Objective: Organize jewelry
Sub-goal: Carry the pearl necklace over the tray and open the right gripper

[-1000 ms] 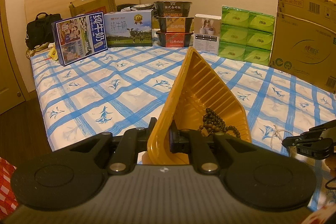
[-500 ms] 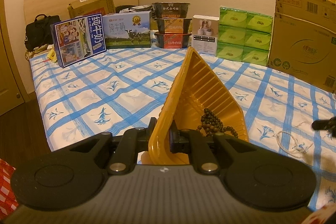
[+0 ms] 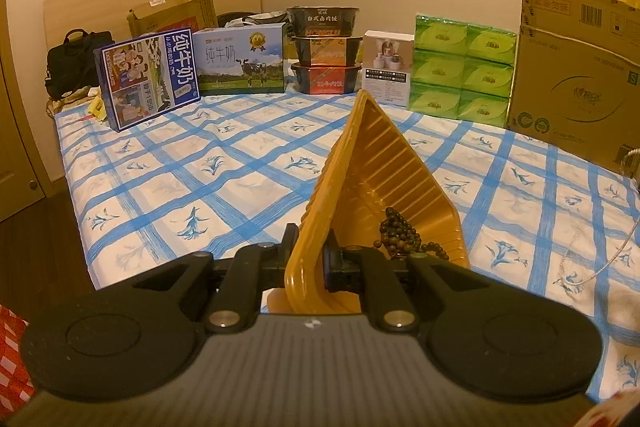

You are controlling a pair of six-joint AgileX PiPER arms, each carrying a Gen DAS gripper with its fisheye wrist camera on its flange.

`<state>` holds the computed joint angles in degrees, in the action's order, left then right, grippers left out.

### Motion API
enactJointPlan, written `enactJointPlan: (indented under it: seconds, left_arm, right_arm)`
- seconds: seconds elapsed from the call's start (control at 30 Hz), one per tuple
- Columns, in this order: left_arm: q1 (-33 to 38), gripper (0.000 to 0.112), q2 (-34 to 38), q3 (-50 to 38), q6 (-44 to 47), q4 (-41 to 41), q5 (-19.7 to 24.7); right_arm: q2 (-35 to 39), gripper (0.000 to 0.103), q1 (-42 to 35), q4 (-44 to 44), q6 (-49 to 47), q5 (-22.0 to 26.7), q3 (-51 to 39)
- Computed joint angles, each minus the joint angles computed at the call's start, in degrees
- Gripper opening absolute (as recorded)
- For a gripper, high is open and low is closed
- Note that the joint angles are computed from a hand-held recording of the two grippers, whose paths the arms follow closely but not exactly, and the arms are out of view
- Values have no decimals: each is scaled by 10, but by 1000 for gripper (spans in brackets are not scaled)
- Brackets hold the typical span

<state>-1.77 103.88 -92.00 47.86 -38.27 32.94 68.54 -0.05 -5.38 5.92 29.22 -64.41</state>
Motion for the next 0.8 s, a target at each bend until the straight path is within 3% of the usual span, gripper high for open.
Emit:
enactJointPlan:
  seconds: [0.47, 0.8]
  left_arm:
    - [0, 10, 0, 0, -1, 0, 0]
    - [-4, 10, -2, 1, -7, 2, 0]
  right_arm:
    - [35, 2, 45, 74, -73, 13, -100]
    - [149, 2, 104, 134, -133, 15, -243]
